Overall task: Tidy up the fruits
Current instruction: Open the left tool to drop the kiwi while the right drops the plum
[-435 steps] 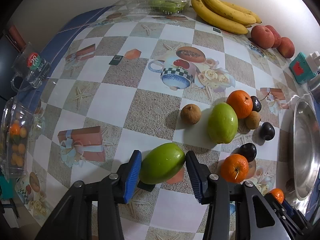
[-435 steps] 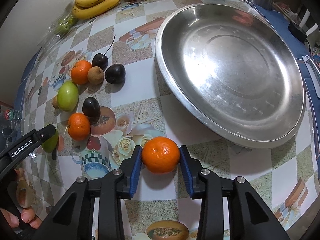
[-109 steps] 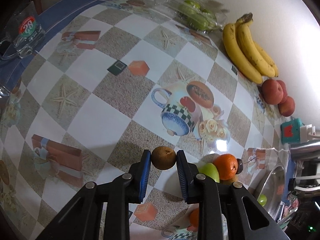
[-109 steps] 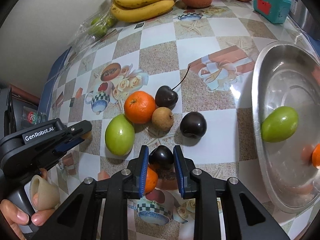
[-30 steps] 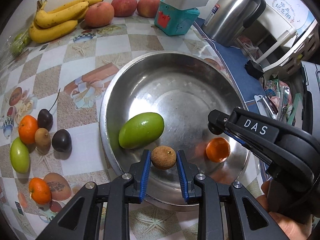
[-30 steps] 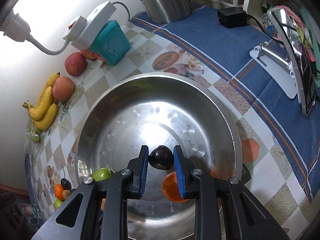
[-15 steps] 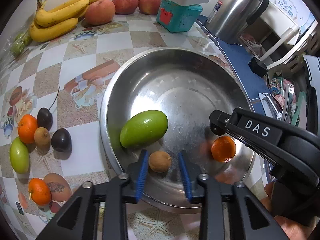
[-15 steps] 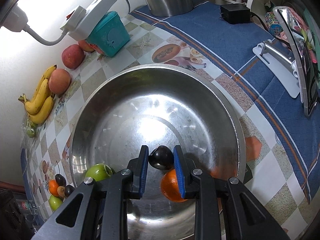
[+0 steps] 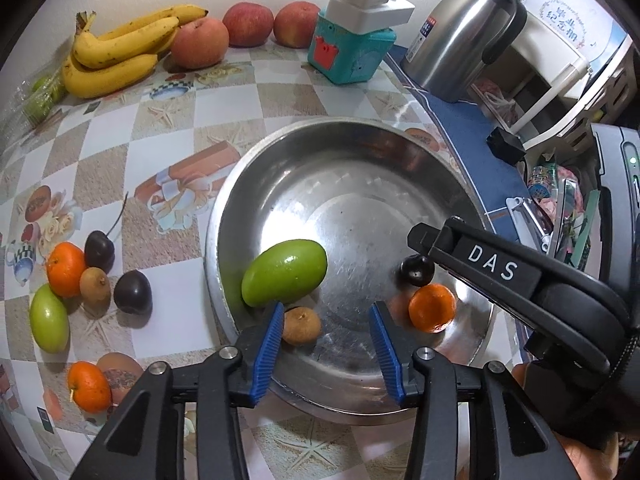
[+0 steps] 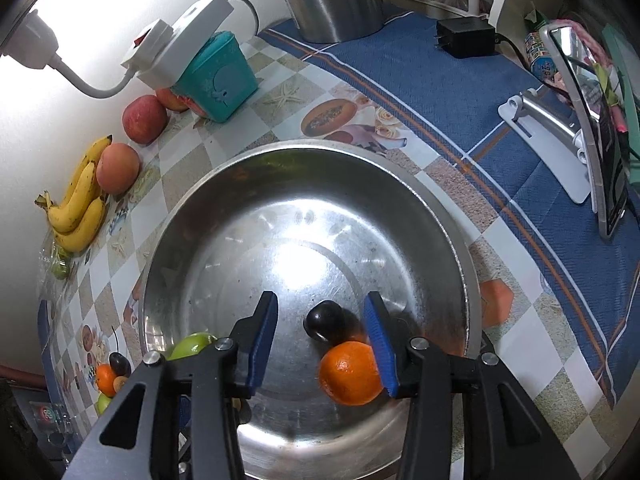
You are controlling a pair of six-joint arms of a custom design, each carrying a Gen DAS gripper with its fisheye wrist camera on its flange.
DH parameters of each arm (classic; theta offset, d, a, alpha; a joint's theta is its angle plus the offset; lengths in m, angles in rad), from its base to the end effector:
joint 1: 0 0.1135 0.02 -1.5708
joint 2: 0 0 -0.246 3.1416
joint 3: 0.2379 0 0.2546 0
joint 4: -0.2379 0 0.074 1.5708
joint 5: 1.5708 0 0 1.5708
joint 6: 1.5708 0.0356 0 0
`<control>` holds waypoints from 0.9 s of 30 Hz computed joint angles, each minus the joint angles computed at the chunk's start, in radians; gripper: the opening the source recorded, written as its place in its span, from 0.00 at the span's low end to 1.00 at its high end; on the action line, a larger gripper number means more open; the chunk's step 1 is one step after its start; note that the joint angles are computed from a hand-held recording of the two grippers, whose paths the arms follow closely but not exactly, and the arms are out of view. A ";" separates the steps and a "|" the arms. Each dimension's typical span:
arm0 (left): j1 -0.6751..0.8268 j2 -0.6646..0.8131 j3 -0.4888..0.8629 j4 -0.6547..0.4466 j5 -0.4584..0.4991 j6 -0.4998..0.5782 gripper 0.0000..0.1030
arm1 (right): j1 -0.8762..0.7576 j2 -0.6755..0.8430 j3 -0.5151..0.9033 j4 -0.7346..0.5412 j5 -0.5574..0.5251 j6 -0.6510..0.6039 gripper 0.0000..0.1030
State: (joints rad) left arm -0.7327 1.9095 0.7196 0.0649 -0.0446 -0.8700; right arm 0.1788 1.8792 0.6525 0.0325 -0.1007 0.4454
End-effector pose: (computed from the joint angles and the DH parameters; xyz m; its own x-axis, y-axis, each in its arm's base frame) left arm 0.2216 -0.1973 0.0393 -0.9323 -0.1883 -0.3088 -0.0910 0.9484 -0.3036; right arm 0.2698 0.0524 0.0335 -0.9177 0.2697 -0.2916 0.2017 0.9489 0.2428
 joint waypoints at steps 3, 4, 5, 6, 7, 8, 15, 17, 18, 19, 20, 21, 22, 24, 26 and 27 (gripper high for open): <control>0.011 -0.022 -0.015 0.001 -0.003 0.000 0.47 | -0.002 -0.012 -0.004 0.001 -0.001 0.000 0.45; 0.017 -0.031 -0.022 0.003 -0.002 -0.001 0.47 | -0.002 -0.013 -0.004 0.000 0.001 0.000 0.45; 0.026 -0.038 -0.031 0.008 -0.001 -0.005 0.47 | -0.001 -0.014 -0.003 -0.001 0.004 0.000 0.45; 0.037 -0.048 -0.041 0.010 -0.004 -0.011 0.47 | 0.000 -0.015 -0.003 -0.002 0.006 0.001 0.45; 0.045 -0.057 -0.049 0.008 -0.008 -0.016 0.47 | 0.000 -0.016 -0.004 -0.004 0.008 0.002 0.45; 0.054 -0.067 -0.057 0.000 -0.020 -0.026 0.47 | 0.001 -0.015 -0.003 -0.007 0.009 0.002 0.45; 0.137 -0.141 -0.134 -0.018 -0.053 -0.080 0.48 | 0.032 -0.006 0.008 -0.023 0.016 -0.008 0.45; 0.162 -0.164 -0.155 -0.028 -0.064 -0.089 0.48 | 0.049 -0.014 0.009 -0.028 0.026 -0.010 0.45; 0.171 -0.174 -0.164 -0.031 -0.069 -0.096 0.48 | 0.058 -0.018 0.010 -0.031 0.030 -0.013 0.45; 0.186 -0.191 -0.177 -0.040 -0.073 -0.104 0.48 | 0.068 -0.022 0.011 -0.032 0.033 -0.015 0.45; 0.194 -0.196 -0.181 -0.043 -0.075 -0.107 0.48 | 0.077 -0.024 0.011 -0.033 0.034 -0.017 0.45; 0.205 -0.213 -0.191 -0.057 -0.083 -0.114 0.48 | 0.086 -0.027 0.012 -0.036 0.033 -0.020 0.45; 0.213 -0.223 -0.196 -0.068 -0.089 -0.116 0.48 | 0.096 -0.028 0.013 -0.038 0.033 -0.023 0.45; 0.222 -0.249 -0.209 -0.090 -0.104 -0.127 0.48 | 0.120 -0.031 0.017 -0.044 0.043 -0.030 0.45; 0.228 -0.269 -0.220 -0.101 -0.108 -0.134 0.53 | 0.138 -0.037 0.016 -0.047 0.052 -0.034 0.45; 0.230 -0.268 -0.219 -0.104 -0.108 -0.136 0.68 | 0.147 -0.038 0.016 -0.047 0.058 -0.036 0.45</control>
